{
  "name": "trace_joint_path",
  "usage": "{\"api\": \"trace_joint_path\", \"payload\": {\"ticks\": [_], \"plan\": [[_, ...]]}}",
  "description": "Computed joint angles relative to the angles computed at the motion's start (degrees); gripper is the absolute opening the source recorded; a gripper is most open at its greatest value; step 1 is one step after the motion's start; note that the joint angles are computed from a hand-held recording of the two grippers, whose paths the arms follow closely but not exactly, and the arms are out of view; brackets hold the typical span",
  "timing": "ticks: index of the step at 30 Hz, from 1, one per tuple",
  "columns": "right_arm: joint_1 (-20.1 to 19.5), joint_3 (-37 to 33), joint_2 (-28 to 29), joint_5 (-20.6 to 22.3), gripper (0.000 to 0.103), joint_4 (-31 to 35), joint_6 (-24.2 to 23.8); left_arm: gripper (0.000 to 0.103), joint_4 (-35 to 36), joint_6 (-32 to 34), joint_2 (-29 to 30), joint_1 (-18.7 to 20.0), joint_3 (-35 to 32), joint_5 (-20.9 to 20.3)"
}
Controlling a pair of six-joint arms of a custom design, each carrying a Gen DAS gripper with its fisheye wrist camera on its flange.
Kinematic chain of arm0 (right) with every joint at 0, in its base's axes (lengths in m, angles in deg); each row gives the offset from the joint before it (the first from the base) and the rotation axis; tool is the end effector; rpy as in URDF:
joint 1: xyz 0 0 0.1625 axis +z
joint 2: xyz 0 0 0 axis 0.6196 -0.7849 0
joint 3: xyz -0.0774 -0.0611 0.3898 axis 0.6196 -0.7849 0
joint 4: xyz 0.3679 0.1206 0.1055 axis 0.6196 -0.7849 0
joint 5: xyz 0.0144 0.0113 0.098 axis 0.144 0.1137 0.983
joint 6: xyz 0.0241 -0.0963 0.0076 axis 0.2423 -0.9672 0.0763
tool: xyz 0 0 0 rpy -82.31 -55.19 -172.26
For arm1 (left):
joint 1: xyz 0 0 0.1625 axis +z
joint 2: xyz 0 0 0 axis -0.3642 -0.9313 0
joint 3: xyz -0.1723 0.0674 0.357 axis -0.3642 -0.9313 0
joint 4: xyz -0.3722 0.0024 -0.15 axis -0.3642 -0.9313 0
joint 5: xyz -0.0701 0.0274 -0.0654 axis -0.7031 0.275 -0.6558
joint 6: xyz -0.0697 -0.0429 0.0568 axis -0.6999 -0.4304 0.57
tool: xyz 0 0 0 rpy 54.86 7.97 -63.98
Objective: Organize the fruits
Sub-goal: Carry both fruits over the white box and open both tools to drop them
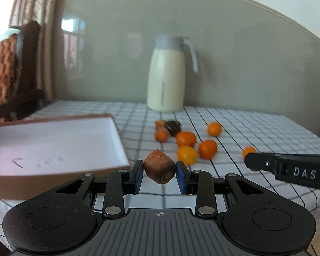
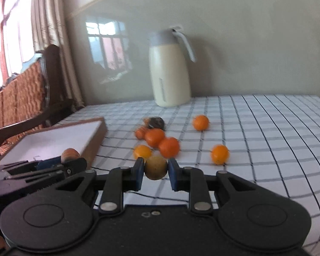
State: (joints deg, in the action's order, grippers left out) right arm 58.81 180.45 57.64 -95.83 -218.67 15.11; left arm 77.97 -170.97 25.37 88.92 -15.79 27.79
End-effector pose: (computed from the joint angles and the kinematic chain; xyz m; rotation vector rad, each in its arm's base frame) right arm 0.1545 -0.5700 0.0088 0.1990 -1.9646 1.5053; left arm -0.1045 -0.6618 0.0617 1.1343 2.3037 -1.1908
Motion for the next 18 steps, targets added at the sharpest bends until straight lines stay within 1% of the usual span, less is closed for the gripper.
{"api": "trace_joint_path", "payload": {"ticks": [4,9,15,18], "plan": [[0.8,-3.0,1.6,3.5,0.016,0.6,-1.4,0.033,-4.3,0.0,-3.3,1.0,2.5,0.0],[1.5,-7.4,3.2,6.6,0.016,5.4,-1.5,0.033,-8.6,-0.1,-5.8,2.6,3.4,-2.3],[2.4,-13.9,5.8,9.3,0.016,12.2,-2.4,0.033,-11.8,0.1,-7.2,4.9,1.6,-6.7],[2.8,-17.3,7.2,9.9,0.016,15.6,-2.5,0.033,-12.0,-0.1,-6.6,6.0,-1.2,-9.0]]}}
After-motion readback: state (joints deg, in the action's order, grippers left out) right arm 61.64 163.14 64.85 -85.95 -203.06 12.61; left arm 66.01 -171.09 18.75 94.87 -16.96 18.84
